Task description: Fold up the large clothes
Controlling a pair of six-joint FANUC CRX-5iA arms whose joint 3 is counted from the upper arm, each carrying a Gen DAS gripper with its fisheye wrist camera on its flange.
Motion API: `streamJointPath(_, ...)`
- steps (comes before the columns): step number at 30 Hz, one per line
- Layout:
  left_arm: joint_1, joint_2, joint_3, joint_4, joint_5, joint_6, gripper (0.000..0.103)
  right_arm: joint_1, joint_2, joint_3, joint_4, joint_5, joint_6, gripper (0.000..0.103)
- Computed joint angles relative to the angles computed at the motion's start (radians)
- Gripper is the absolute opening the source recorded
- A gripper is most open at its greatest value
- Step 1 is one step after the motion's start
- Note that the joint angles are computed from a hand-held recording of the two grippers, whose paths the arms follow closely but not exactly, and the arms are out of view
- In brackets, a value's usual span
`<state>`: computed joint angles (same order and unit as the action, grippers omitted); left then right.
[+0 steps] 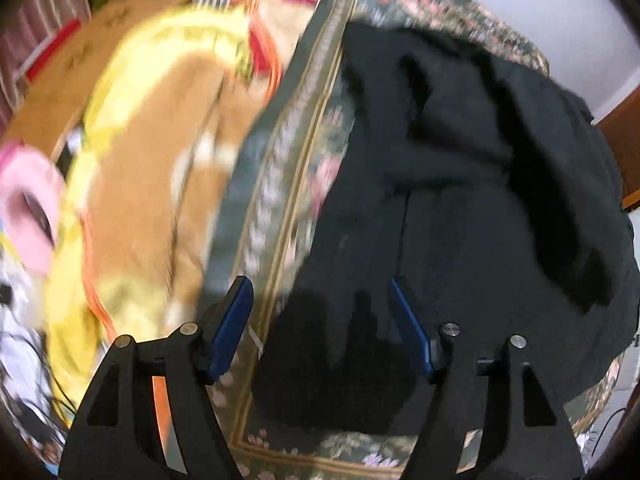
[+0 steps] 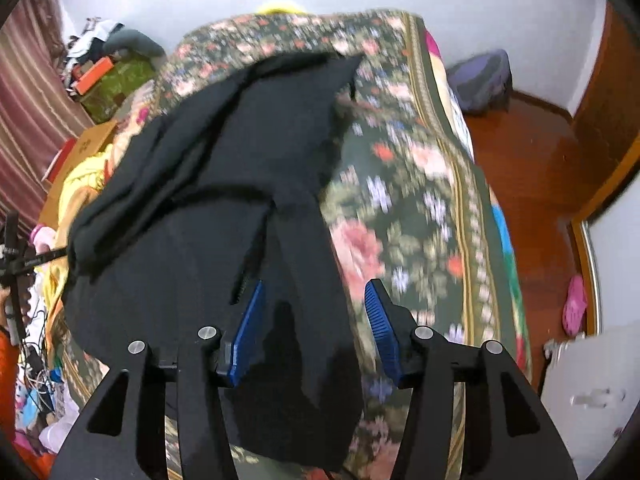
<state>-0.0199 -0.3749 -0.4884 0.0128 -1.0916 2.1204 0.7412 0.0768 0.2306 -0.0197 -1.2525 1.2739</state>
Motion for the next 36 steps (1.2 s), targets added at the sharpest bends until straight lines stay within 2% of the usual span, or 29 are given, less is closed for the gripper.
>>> streamJointPath(3,0.027,-0.017,-0.081,0.058,0.022,-0.012,0.069,-0.015,-0.009,-0.023,-0.033,-0.01,-0.008,0.048)
streamJointPath(5,0.068,-0.048,-0.156,0.135,0.072,-0.064,0.069,-0.032,-0.025,-0.044,-0.066,0.006,-0.015,0.051)
streamJointPath(7,0.112,-0.079,-0.228,0.219,0.126,-0.108,0.073,-0.037,-0.035,-0.062,-0.058,0.02,-0.039,0.067)
streamJointPath(10,0.144,-0.097,-0.302,0.319,0.194,-0.138,0.077,-0.073,-0.035,-0.064,-0.12,0.032,-0.038,0.072)
streamJointPath(15,0.086,-0.07,-0.274,0.292,0.217,-0.097,0.077,-0.088,-0.052,-0.076,-0.174,0.054,-0.056,0.074)
streamJointPath(17,0.066,-0.073,-0.262,0.279,0.213,-0.097,0.07,-0.093,-0.059,-0.066,-0.226,0.048,-0.027,0.07)
streamJointPath(18,0.063,-0.082,-0.263,0.287,0.212,-0.107,0.064,-0.094,-0.062,-0.064,-0.243,0.046,-0.019,0.059)
streamJointPath(19,0.062,-0.094,-0.267,0.302,0.212,-0.119,0.053,-0.104,-0.06,-0.052,-0.278,0.033,-0.006,0.047)
streamJointPath(20,0.067,-0.115,-0.284,0.347,0.218,-0.159,0.043,-0.112,-0.059,-0.044,-0.303,0.025,-0.003,0.043)
streamJointPath(21,0.068,-0.133,-0.296,0.383,0.219,-0.185,0.029,-0.12,-0.061,-0.039,-0.325,0.021,-0.001,0.036)
streamJointPath(22,0.058,-0.143,-0.287,0.378,0.218,-0.177,0.027,-0.133,-0.06,-0.028,-0.36,0.01,0.018,0.026)
streamJointPath(24,0.037,-0.184,-0.269,0.355,0.228,-0.154,0.027,-0.162,-0.078,-0.023,-0.439,0.019,0.051,0.02)
streamJointPath(27,0.045,-0.244,-0.295,0.405,0.279,-0.157,0.027,-0.154,-0.084,-0.022,-0.44,0.031,0.057,0.02)
streamJointPath(30,-0.016,-0.208,-0.234,0.257,0.235,-0.011,0.027,-0.12,-0.074,-0.036,-0.384,0.022,0.04,0.023)
streamJointPath(31,-0.028,-0.188,-0.225,0.237,0.223,0.013,0.028,-0.112,-0.075,-0.048,-0.367,0.024,0.027,0.023)
streamJointPath(32,-0.014,-0.185,-0.238,0.246,0.207,0.001,0.03,-0.106,-0.075,-0.055,-0.355,0.025,0.021,0.023)
streamJointPath(33,-0.013,-0.169,-0.251,0.259,0.202,0.002,0.036,-0.1,-0.074,-0.062,-0.341,0.021,0.017,0.023)
streamJointPath(34,-0.005,-0.17,-0.274,0.283,0.209,-0.011,0.043,-0.098,-0.074,-0.068,-0.336,0.015,0.018,0.024)
streamJointPath(36,0.007,-0.199,-0.331,0.333,0.252,-0.022,0.05,-0.114,-0.078,-0.074,-0.362,0.01,0.029,0.025)
